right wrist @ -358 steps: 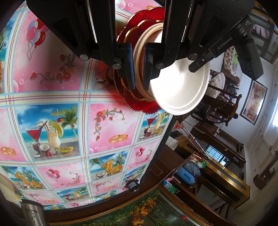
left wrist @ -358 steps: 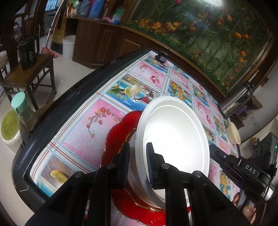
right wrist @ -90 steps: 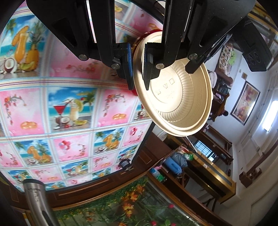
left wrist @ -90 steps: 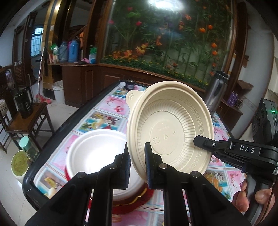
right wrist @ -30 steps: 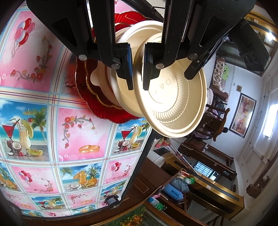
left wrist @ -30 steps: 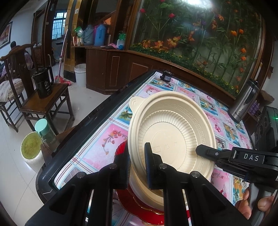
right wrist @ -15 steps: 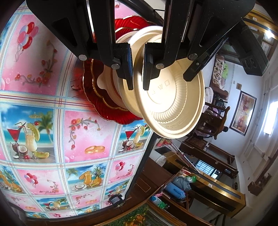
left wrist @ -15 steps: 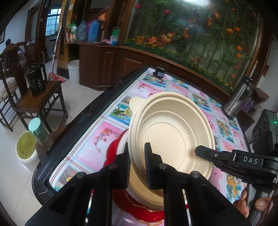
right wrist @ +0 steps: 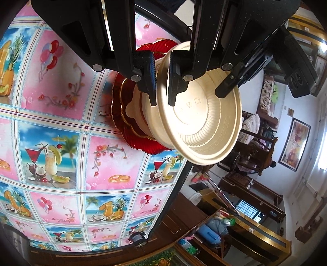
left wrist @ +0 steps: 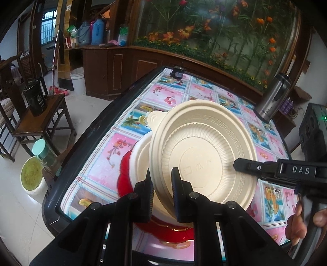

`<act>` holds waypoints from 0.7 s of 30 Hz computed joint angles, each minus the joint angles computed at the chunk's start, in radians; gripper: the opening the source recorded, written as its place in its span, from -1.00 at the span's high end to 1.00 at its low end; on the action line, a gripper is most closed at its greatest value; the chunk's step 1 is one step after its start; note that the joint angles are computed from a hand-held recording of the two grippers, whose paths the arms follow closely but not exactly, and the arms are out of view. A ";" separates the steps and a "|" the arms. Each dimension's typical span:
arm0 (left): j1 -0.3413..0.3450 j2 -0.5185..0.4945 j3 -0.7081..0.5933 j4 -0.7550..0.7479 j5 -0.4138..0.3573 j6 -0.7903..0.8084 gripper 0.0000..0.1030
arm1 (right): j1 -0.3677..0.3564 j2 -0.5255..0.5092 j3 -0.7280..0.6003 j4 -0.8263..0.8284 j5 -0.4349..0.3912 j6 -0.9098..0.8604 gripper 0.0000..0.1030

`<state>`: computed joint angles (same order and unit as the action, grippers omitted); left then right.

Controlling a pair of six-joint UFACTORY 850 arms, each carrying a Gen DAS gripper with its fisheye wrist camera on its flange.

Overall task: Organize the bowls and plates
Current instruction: 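Lower the beige bowl into the white bowl on the stack with both grippers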

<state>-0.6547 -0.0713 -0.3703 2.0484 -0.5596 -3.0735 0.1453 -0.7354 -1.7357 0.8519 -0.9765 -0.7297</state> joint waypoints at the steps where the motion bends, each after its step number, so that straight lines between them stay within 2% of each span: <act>1: 0.003 0.000 0.002 -0.007 0.004 0.007 0.68 | 0.003 -0.001 -0.002 -0.005 0.001 0.002 0.77; 13: 0.012 -0.009 -0.009 -0.058 0.028 0.068 0.68 | 0.016 -0.041 -0.035 -0.014 -0.010 0.034 0.77; 21: 0.044 0.006 0.005 -0.001 0.066 0.017 0.66 | 0.019 -0.031 -0.022 -0.001 0.006 0.013 0.77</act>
<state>-0.6107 -0.0656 -0.3650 2.0477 -0.4934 -3.0564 0.1647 -0.7662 -1.7573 0.8513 -0.9703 -0.7170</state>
